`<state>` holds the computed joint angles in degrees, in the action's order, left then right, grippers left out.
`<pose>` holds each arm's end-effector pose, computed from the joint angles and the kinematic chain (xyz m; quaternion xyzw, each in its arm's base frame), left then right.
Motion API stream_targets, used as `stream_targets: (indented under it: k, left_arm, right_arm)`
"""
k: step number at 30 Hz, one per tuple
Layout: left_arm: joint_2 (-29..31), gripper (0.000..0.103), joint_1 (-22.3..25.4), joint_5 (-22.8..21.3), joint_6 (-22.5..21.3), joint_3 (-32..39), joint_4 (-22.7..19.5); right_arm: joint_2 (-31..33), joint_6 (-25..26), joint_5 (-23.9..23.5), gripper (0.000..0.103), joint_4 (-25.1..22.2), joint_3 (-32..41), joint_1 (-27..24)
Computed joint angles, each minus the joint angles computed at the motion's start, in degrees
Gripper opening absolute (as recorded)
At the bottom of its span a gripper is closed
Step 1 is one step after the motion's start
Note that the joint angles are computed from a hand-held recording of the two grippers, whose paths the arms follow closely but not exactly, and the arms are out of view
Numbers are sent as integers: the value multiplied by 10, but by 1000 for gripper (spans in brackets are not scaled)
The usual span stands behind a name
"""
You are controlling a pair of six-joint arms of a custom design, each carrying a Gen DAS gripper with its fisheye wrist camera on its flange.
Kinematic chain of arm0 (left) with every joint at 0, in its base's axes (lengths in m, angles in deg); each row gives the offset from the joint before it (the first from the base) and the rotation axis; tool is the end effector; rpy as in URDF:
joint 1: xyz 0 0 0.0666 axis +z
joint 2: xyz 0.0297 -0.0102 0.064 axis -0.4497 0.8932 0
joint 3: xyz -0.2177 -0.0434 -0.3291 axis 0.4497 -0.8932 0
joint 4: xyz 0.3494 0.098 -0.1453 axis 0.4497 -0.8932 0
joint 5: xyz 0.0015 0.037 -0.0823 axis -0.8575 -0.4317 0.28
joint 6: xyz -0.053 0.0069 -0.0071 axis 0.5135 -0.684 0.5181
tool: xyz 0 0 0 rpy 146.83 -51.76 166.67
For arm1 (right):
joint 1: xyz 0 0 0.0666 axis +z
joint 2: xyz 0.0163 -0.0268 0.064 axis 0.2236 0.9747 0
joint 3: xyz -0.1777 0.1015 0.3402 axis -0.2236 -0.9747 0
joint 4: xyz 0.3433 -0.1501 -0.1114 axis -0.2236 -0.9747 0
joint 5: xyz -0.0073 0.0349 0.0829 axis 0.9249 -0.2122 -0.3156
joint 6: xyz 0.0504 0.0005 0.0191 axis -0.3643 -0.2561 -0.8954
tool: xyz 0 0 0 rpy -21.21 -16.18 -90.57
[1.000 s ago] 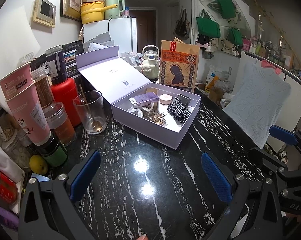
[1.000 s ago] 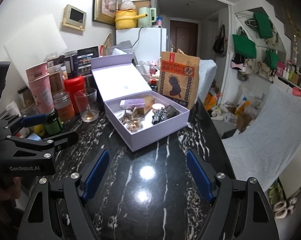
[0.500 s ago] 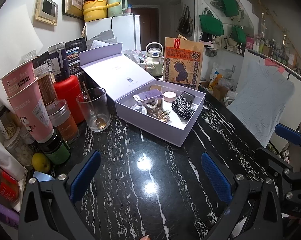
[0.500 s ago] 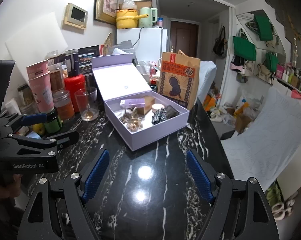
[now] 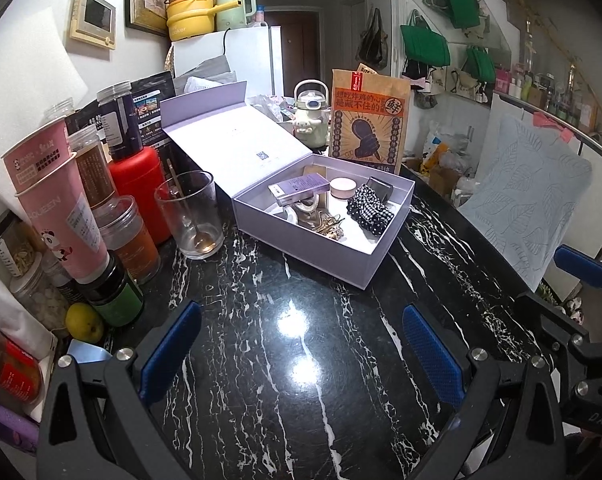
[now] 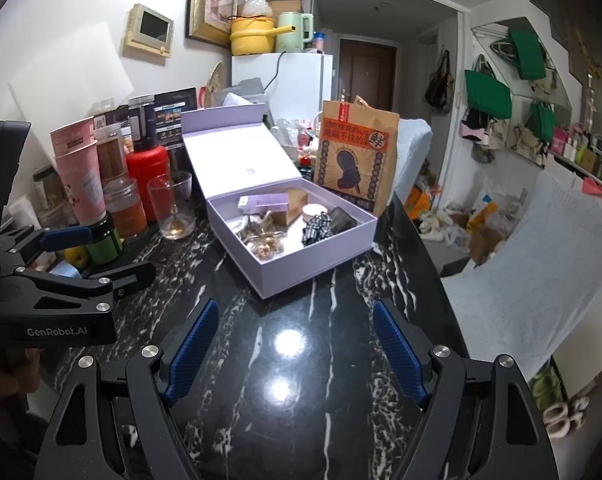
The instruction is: Organize rigid objects
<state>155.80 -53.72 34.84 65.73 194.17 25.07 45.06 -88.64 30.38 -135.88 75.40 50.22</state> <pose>0.4781 -0.2289 0.5529 -0.0086 0.9022 0.0143 0.4311 0.4726 0.3509 0.5385 -0.2026 0.8561 0.0887 0.4671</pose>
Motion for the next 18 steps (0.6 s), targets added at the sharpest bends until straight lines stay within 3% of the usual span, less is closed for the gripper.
stream_targets:
  k: [18]
  left_arm:
    - [10,103,0,-5,0,6,-13]
  right_arm:
    - [6,4,4,80,-7,5,-1]
